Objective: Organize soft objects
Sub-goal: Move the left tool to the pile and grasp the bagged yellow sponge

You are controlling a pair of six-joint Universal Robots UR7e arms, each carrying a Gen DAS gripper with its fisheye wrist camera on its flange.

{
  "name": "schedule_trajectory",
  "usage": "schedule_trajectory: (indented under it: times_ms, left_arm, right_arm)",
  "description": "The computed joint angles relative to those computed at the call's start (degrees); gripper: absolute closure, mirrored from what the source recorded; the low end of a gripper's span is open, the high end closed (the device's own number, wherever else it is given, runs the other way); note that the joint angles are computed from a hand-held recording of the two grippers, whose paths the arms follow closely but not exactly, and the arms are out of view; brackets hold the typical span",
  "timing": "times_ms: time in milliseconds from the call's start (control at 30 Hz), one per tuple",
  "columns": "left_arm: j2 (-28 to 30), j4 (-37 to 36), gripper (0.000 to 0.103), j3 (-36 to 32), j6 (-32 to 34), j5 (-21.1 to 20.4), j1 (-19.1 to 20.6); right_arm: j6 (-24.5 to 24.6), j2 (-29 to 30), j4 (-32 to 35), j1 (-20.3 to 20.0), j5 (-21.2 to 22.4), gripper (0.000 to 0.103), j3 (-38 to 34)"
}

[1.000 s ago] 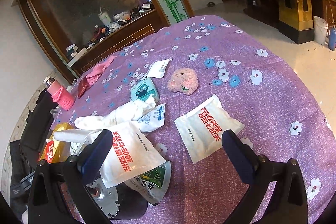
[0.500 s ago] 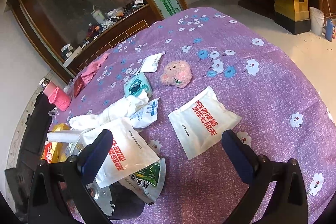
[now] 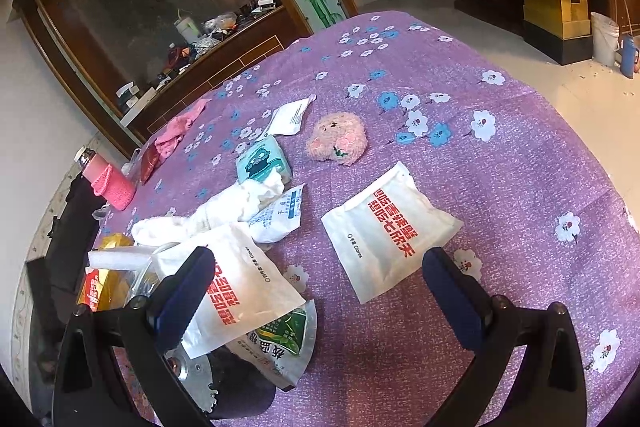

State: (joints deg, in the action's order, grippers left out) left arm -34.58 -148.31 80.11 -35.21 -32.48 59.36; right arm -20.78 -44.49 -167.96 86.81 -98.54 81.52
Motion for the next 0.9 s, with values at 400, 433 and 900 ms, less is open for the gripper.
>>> schedule_trajectory:
  times_ms: [400, 433, 900]
  left_arm:
    - [-10.1, -4.1, 0.053, 16.4, 9.4, -11.5, -2.9]
    - [-10.5, -4.0, 0.051, 17.2, 9.5, -11.9, -3.3]
    - [-6.5, -10.0, 0.063, 15.8, 14.0, -5.5, -4.0]
  right_arm:
    - [0.6, 0.2, 1.2, 0.1, -0.7, 0.0, -0.4]
    - [0.7, 0.3, 1.5, 0.1, -0.7, 0.0, -0.4]
    - [0.3, 1.3, -1.9, 0.1, -3.7, 0.0, -1.2]
